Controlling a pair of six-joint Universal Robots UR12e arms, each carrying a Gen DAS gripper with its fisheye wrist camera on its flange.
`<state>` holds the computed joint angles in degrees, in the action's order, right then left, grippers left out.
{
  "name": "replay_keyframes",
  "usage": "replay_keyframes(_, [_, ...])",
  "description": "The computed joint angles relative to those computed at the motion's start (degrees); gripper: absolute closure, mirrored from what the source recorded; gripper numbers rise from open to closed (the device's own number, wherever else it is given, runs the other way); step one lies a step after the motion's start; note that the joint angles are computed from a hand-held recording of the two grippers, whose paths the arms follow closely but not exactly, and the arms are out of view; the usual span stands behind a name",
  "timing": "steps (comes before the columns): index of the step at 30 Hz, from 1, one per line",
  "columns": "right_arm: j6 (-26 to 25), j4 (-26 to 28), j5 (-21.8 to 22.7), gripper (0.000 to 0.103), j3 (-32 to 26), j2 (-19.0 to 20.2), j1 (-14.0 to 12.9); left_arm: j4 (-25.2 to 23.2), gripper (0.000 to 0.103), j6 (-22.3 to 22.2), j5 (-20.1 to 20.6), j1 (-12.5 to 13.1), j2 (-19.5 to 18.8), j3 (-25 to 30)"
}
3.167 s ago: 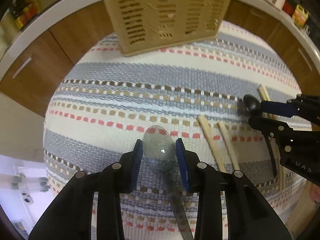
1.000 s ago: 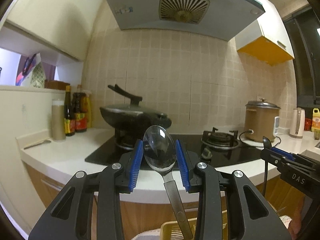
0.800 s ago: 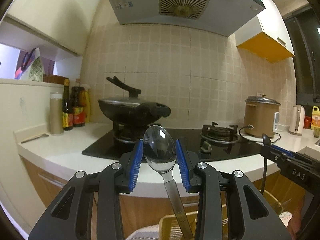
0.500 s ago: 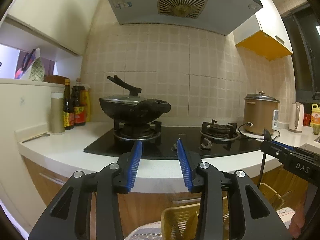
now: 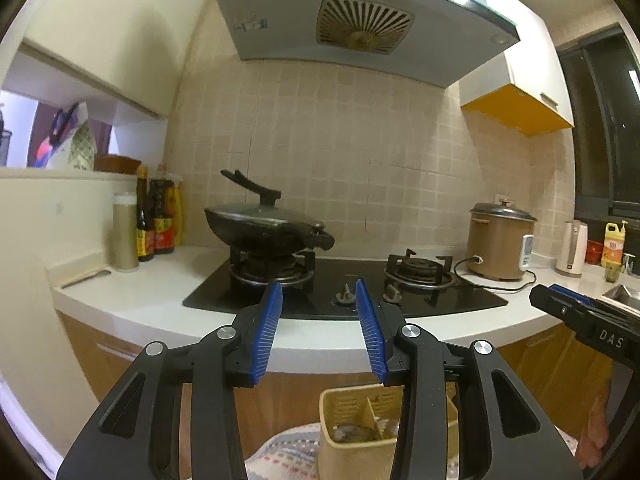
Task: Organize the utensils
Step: 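Move both open tools back down to the chopsticks on the cloth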
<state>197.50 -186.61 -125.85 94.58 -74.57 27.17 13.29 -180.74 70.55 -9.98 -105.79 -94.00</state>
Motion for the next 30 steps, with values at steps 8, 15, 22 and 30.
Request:
replay_keyframes(8, [3.40,10.05,-3.44,0.054,2.14,-4.05,3.96,-3.65,0.062,2.66,-6.40,2.40,6.64,-5.74])
replay_keyframes(15, [11.75,20.48,-3.12,0.054,5.20,-7.00,5.53,-13.98,0.061,6.83,-11.47,4.39,10.79,-9.93])
replay_keyframes(22, [21.65,33.06,6.15,0.054,7.36,-10.11,3.72,-31.35,0.061,14.05,-12.94,4.92,13.11,-12.46])
replay_keyframes(30, [26.17,41.21,17.84,0.054,9.16,-10.98,1.23,-53.19,0.061,19.70,-12.37,5.02,12.21,-10.94])
